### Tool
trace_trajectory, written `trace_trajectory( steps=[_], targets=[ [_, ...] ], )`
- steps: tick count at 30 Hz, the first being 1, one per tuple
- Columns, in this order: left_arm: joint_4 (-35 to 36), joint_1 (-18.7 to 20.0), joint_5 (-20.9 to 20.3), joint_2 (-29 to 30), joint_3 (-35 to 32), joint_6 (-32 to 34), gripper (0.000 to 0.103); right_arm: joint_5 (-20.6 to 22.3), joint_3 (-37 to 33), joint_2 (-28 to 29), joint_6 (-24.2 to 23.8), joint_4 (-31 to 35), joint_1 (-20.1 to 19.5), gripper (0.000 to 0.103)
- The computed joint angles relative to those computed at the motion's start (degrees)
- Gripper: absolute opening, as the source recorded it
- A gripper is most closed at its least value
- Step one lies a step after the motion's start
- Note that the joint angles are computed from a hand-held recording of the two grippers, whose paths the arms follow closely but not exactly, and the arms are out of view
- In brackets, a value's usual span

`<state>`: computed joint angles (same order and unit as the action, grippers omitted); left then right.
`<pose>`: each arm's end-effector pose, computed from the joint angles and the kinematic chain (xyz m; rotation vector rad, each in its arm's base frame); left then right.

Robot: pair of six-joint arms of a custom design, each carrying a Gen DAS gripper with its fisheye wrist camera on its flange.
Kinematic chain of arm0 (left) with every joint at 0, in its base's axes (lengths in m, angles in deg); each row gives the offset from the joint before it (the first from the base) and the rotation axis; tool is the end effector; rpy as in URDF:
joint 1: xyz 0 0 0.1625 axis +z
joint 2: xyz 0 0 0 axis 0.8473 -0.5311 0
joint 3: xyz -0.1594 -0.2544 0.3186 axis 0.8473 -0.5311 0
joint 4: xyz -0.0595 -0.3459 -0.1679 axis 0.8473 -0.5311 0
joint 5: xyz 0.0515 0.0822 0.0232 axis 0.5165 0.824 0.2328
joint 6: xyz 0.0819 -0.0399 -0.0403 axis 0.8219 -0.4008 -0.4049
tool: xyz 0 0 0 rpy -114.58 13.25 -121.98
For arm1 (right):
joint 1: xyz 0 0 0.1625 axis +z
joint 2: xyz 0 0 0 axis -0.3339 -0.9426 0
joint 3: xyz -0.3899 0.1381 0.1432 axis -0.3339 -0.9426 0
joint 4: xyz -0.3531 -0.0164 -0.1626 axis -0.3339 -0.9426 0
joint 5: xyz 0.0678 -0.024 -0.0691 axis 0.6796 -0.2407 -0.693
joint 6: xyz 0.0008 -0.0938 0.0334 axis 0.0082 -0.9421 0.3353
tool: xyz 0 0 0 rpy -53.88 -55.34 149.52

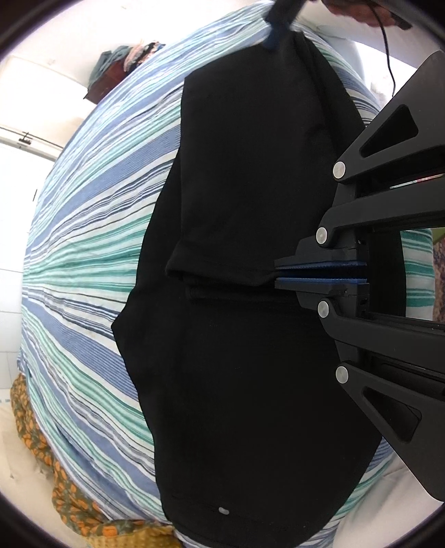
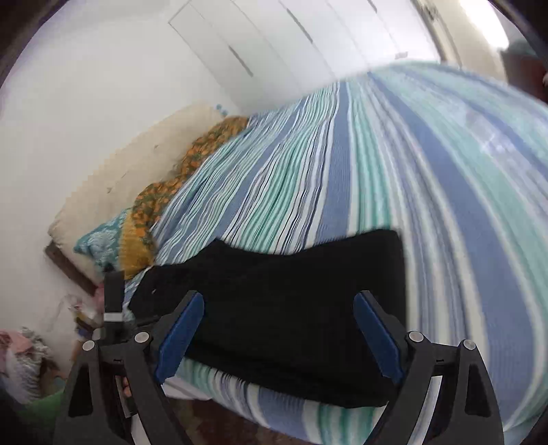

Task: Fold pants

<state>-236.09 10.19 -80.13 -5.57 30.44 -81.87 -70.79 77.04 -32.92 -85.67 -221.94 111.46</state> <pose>-0.0521 -0.6385 0.1721 0.5338 2.4860 -0.4897 0.1367 -0.5268 0.1556 0.1894 -2.7636 1.0391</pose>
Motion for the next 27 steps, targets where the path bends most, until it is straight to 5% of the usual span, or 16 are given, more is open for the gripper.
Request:
trace_trajectory(
  steps=[2,6,10,13,15,17,27],
  targets=[
    [0.2,0.2,-0.6,-0.3,0.1,-0.2,0.004,-2.5,-1.7,1.6,4.8,9.3,-2.6,0.086],
    [-0.2,0.0,-0.1,-0.1,0.4,0.3,0.004,-4.4,-2.7,0.0,5.6,11.9,-1.2,0.083],
    [-0.1,0.2,-0.4,-0.1,0.2,0.3,0.005,-2.1,-7.1,-1.6,4.7,13.1,-0.3,0.083],
    [-0.3,0.2,-0.5,-0.1,0.3,0.4,0.006,3.1,-12.8,-0.7,7.3,20.0,-2.7,0.083],
    [-0.5,0.2,-0.8,0.0,0.3,0.7,0.007,0.2,-17.0,1.5,9.9,25.9,-4.5,0.083],
    [-0.9,0.2,-0.5,0.1,0.5,1.2,0.007,-1.5,-19.1,3.3,12.7,29.8,-6.7,0.068],
    [0.2,0.4,-0.7,0.4,-0.3,0.2,0.008,5.1,-3.6,-3.4,8.9,10.1,-2.7,0.073]
  ],
)
